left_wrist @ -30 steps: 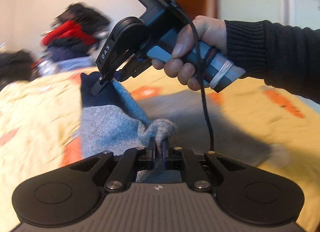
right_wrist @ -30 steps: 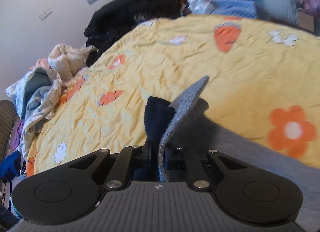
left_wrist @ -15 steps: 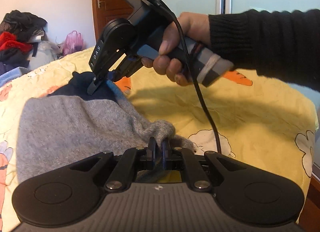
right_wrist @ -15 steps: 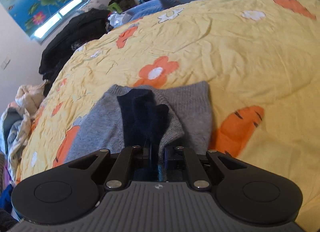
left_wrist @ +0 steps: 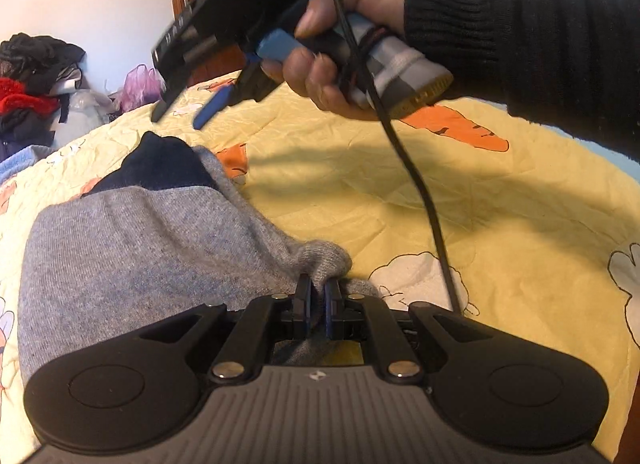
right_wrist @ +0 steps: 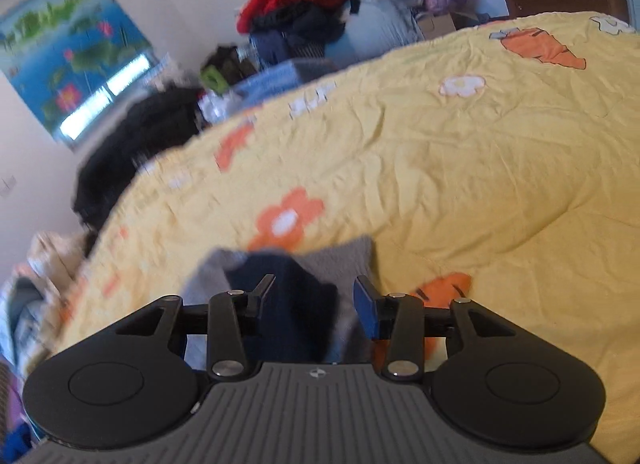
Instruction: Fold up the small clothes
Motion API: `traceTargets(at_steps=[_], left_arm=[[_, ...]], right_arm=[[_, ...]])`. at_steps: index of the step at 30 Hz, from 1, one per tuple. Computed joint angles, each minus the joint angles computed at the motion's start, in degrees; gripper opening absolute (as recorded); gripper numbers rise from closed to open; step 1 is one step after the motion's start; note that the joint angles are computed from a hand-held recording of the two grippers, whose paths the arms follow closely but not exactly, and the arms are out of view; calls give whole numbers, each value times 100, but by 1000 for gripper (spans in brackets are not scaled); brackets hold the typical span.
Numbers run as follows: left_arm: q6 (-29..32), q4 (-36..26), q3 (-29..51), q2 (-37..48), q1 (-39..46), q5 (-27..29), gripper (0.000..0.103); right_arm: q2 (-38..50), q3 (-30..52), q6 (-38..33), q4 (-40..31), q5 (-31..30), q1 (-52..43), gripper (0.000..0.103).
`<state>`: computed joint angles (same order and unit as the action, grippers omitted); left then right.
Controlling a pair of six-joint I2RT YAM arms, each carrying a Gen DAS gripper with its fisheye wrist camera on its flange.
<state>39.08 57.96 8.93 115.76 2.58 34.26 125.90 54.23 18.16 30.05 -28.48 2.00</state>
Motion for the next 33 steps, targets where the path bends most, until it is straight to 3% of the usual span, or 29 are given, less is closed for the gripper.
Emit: traceTargets(at_steps=[5,6,7,11,14,15,16,17,18,20,22,23,24,25,27,28,30,32,33], left_arm=[[-99,405,-81,214,-124,-100,6],[-143,344,-50,188,-147,-105,6],[-138,260,-36,145,-127,-83,6],[-201,108,41,100,-132,-74,6],[-226,347,37,280,-129,-3,6],[-182,207,43,198,-38,108,7],[-123,-185,85,-22,183,395,7],[12,-820,162,-368,513,785,7],[287,-1797,305,-863,909,1201,7],[1452,-4636,1010,-1672,1986,2213,7],[2589,-6986,2006,-1628,2945,2790,13],[2723,-7565,2440,-1463,3249,2874,18],[2420,-7719,2832,-1284,3436,2859,33],[1687,-7421,3108,-1127,3510,2754,49],[-112,-6461,3630,-628,3520,2485,56],[-816,-6401,4067,-263,3461,2318,56],[-1749,-7177,5305,685,3302,2136,55],[-2111,-8220,6442,1582,3203,2410,55],[-2362,-8315,6698,1838,3148,2422,55]], right_arm=[[208,499,-275,-746,15,229,47],[297,626,-340,-898,146,334,27],[348,623,-377,-823,256,417,14],[263,331,-200,-163,551,383,14],[737,742,-162,-673,548,236,15],[829,661,-158,-483,524,245,15],[797,470,9,-160,560,254,19],[717,295,254,91,494,223,32],[578,85,506,314,438,170,45],[265,-523,856,1057,392,53,60],[18,-1012,936,1476,178,-93,65],[-67,-1139,836,1408,57,-141,65],[-105,-1242,741,1381,35,-139,65],[-88,-1289,641,1353,60,-119,65],[64,-1199,577,1230,158,-57,65],[205,-1154,666,1278,157,-65,65],[499,-929,970,1265,-36,-53,66],[729,-725,1146,1258,-253,19,66],[802,-643,1161,1232,-319,77,69]])
